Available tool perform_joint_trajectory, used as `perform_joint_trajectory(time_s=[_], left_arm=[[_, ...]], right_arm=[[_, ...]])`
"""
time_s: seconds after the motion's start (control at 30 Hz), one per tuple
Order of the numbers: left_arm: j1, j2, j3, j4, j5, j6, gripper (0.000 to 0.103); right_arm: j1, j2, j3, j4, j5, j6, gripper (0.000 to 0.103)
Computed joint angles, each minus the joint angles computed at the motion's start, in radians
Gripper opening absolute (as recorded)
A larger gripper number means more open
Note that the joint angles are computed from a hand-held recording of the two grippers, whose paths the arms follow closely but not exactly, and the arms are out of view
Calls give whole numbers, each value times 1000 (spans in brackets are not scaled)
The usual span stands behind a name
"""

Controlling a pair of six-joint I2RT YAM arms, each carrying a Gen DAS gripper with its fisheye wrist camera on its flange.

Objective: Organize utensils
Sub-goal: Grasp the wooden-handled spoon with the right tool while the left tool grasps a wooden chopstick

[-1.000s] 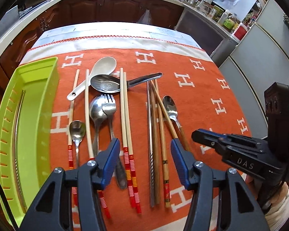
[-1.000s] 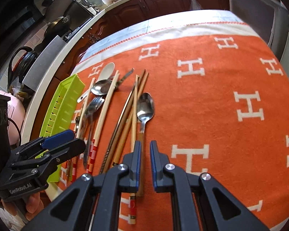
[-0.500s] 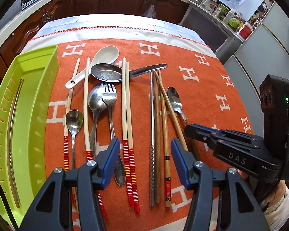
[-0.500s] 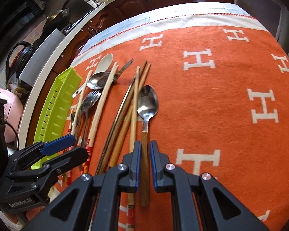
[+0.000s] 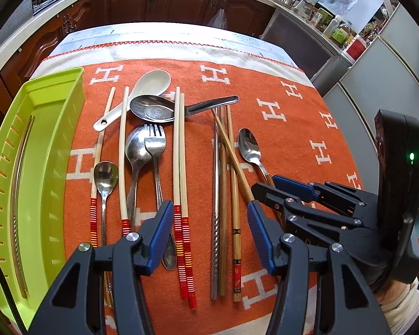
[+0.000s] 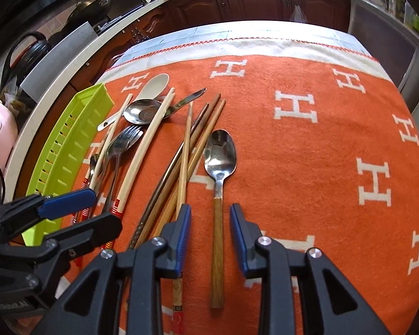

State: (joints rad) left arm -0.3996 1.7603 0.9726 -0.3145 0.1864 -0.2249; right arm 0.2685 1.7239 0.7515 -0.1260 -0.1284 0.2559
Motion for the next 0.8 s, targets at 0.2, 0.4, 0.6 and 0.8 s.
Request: perform_joint_trajectory(time_s=[0.2,0.4,0.6,0.8], left_arm=[[-5,6,13,-14,53,-24,53],[-49,74,83,-56,111,-39,38],[-107,167,185,-79,85,-72,34],[-184,244,276,-128,-40,-80,28]], right_arm=[[-7,-31,-43,22,52,-6,6],[-132,-82,-116,65,-84,29,6],[-234,-142,-174,89,-175,42,6],[-259,-171,-186,75,-205,24,6]])
